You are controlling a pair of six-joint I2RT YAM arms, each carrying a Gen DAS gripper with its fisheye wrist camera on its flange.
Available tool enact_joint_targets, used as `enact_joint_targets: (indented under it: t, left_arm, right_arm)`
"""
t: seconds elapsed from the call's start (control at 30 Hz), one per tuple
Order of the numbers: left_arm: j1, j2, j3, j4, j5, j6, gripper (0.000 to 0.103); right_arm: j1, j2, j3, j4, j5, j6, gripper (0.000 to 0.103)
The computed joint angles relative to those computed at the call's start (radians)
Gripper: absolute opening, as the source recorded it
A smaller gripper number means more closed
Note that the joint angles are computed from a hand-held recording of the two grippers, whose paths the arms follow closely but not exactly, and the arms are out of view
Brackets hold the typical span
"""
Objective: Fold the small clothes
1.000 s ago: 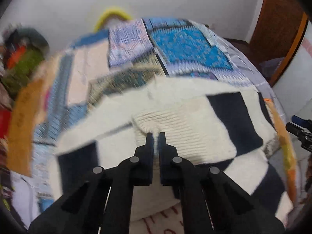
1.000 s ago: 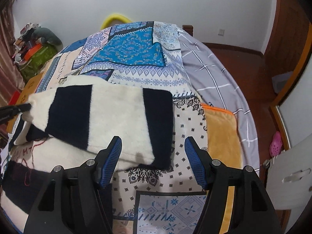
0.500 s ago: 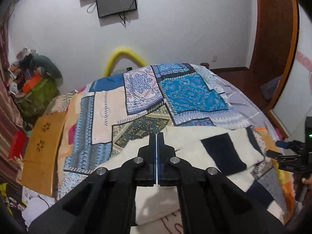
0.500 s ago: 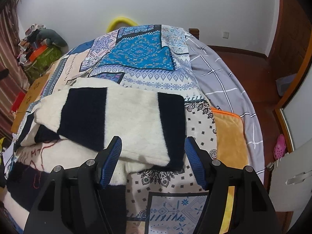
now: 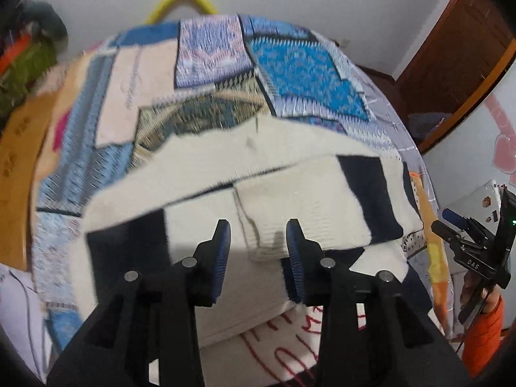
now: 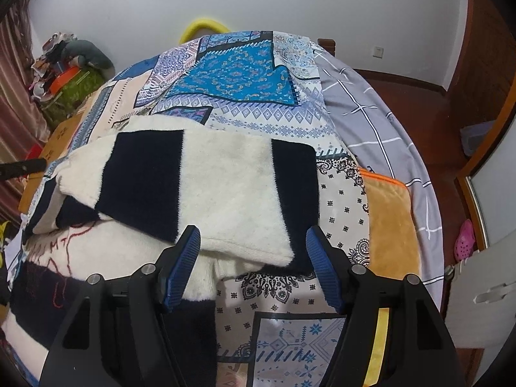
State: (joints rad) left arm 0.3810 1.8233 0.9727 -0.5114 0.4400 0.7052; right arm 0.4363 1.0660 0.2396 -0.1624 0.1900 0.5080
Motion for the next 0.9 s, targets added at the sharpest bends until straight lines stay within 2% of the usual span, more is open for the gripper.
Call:
enact_joint_targets:
  t: [0.03, 0.2, 0.37, 0.4, 0.47, 0.5, 0.53, 0.73, 0.83, 0.9]
  left_arm:
    - [-0.01, 0.022, 0.01, -0.006, -0.008, -0.003, 0.036]
    - [-0.071, 0.145, 0.087, -0.071, -0.029, -0.021, 0.036]
    - [-0.077, 0.216, 0.161, -0.131, 0.001, -0.064, 0.036]
    - [-0.076, 0.224, 0.171, -0.14, 0.007, -0.072, 0.035]
    - [-0.076, 0.223, 0.175, -0.139, 0.013, -0.077, 0.022]
    - [-0.077, 0.211, 0.164, -0.125, 0.009, -0.075, 0.009]
    - [-0.081, 0.194, 0.146, -0.108, 0.003, -0.067, 0.005]
    - [-0.092, 0.048, 0.019, 0.021, -0.019, -0.07, 0.003]
    - [-0.075, -0.059, -0.013, 0.013, 0.024, -0.055, 0.003]
    - [-0.062, -0.142, -0.007, -0.038, 0.068, -0.046, 0.002]
  right_arm:
    - [-0.007, 0.006, -0.005, 0.013, -0.002, -0.002, 0.071]
    - [-0.034, 0.042, -0.018, 0.062, -0.032, -0.001, 0.072]
    - [-0.039, 0.081, -0.03, 0.111, -0.067, 0.002, 0.072]
    - [-0.035, 0.088, -0.03, 0.117, -0.066, 0.003, 0.072]
    - [-0.033, 0.098, -0.031, 0.129, -0.065, 0.003, 0.072]
    - [-0.033, 0.101, -0.034, 0.135, -0.066, 0.005, 0.072]
    - [-0.037, 0.102, -0.035, 0.139, -0.07, 0.005, 0.072]
    - [-0.058, 0.103, -0.044, 0.151, -0.085, 0.007, 0.072]
    - [-0.057, 0.072, -0.046, 0.124, -0.079, 0.009, 0.072]
    - [-0.057, 0.05, -0.045, 0.101, -0.075, 0.006, 0.072]
